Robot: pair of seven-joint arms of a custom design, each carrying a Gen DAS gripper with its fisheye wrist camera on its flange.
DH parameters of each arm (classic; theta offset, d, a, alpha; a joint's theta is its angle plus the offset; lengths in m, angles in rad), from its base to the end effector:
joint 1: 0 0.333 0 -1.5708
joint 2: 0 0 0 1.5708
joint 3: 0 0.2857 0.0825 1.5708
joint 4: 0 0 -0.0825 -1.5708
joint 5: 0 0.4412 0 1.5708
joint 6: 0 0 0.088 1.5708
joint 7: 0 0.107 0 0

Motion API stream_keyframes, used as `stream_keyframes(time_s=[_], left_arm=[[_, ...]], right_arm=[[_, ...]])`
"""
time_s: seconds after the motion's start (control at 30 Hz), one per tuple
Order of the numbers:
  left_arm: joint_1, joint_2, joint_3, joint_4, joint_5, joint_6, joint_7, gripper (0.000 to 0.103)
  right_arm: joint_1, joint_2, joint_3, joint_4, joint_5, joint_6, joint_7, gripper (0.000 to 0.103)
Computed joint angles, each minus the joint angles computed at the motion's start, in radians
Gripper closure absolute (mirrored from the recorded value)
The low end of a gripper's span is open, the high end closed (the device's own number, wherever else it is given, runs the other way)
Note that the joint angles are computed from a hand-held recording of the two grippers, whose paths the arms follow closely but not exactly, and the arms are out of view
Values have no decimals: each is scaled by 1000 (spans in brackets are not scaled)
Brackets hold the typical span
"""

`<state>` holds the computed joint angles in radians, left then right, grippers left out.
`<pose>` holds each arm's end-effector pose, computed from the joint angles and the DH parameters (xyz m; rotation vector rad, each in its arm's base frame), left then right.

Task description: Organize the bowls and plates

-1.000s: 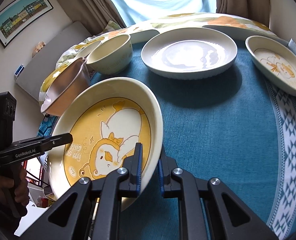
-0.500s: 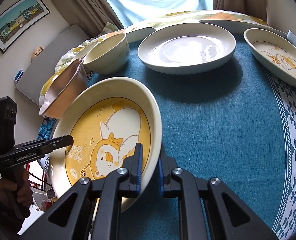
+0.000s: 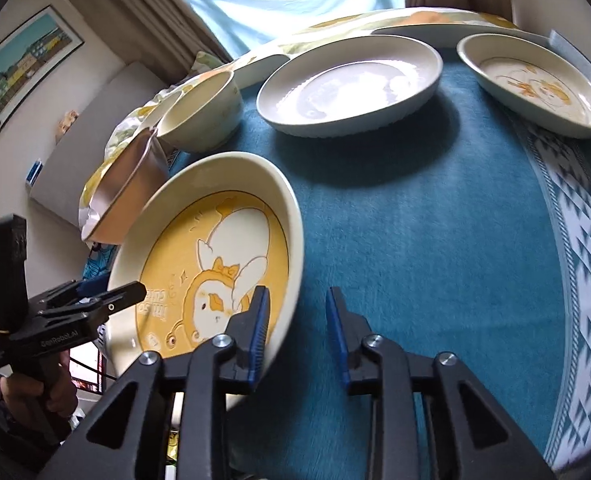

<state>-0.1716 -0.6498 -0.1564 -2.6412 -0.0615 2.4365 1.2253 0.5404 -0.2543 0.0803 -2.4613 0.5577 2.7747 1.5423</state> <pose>0.4324 -0.1432 0.4437 -2.0847 1.9518 -0.5433 0.4526 0.2948 0.3863 -1.9283 1.5978 0.0292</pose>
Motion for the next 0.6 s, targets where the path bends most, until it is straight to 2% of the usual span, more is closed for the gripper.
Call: stream_keyframes(time_s=[0.2, 0.33, 0.4, 0.43, 0.47, 0.53, 0.6], left_arm=[[-1, -90, 3, 24, -4, -48, -27, 39], [-16, -76, 2, 112, -20, -3, -26, 38], [-15, -37, -10, 175, -10, 16, -22, 34], [-9, -15, -21, 205, 1, 27, -29, 26], [5, 13, -38, 241, 20, 36, -47, 12], [51, 81, -90, 320, 83, 36, -127, 0], [77, 151, -123, 391, 140, 42, -209, 0]], right_arm=[[-50, -144, 22, -34, -141, -45, 137, 77], [-70, -208, -3, -7, -206, -61, 150, 76], [-75, -212, -21, 24, -227, -76, 132, 59], [-70, -207, -40, 44, -222, -77, 102, 37], [-67, -198, -53, 62, -215, -75, 80, 13], [-69, -171, -75, 102, -203, -60, 21, 0], [-86, -141, -85, 135, -208, -26, -32, 0]])
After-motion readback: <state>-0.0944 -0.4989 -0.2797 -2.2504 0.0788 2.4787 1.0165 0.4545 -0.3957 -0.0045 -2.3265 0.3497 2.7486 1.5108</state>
